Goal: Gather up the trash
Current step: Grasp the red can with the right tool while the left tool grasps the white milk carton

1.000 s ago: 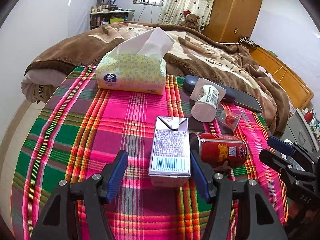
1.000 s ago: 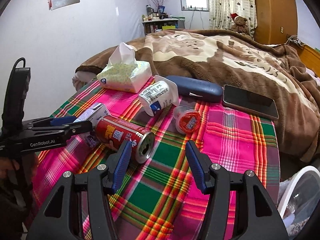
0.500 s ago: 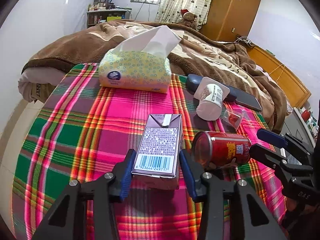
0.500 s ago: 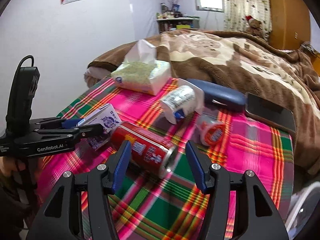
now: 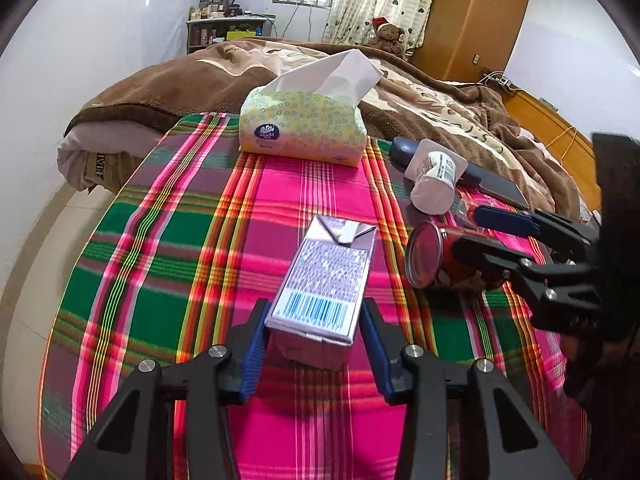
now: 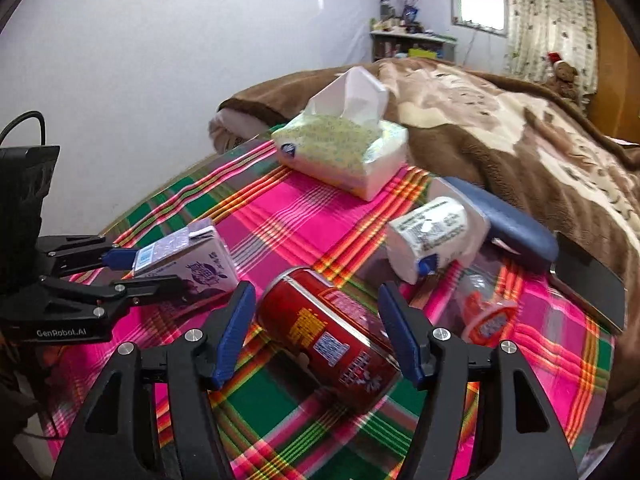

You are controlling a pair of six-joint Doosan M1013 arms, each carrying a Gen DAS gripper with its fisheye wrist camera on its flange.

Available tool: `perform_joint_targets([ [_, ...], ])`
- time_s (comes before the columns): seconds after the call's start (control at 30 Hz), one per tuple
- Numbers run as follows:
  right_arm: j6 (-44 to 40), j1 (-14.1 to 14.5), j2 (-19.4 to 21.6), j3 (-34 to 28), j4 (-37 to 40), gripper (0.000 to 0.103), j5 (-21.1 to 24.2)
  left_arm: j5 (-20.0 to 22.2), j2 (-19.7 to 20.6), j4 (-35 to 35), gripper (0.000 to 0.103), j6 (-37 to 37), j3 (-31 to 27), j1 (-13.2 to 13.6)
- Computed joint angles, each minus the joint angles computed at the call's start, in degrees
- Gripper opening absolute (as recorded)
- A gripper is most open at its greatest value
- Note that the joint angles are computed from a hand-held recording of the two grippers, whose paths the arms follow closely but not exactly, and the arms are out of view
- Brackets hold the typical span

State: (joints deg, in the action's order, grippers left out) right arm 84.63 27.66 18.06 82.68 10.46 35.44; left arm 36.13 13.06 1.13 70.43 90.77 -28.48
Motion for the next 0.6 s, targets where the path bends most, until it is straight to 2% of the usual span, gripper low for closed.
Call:
perform_joint_targets([
  [0.03, -1.77, -0.21, 0.33, -0.5, 1.73, 0.065, 1.21, 0.06, -0.05, -0.14, 0.045, -0.03, 0.07, 0.02],
  [0.13, -0.19, 0.13, 0.83, -1.37, -1.37, 0.065, 2.96, -0.1, -0.16, -0.05, 0.045, -0.53, 0.24, 0.12],
  [0.27, -1.5, -0.08, 0.91, -1.7, -0.39, 0.065, 5.56, -0.03, -0.14, -0.11, 0.045, 0.47, 0.06, -0.13],
  [0.4, 2.19, 0.84, 1.24, -2.54, -6.03, 0.065, 8.75, -0.08, -0.01, -0.68, 0.045, 1.5, -0.2, -0.43],
  [0.6, 3.49, 1.06, 1.35, -3.01, -7.63, 0.065, 11.72, 0.63, 0.48, -0.2, 0.047, 1.5, -0.97, -0.71],
])
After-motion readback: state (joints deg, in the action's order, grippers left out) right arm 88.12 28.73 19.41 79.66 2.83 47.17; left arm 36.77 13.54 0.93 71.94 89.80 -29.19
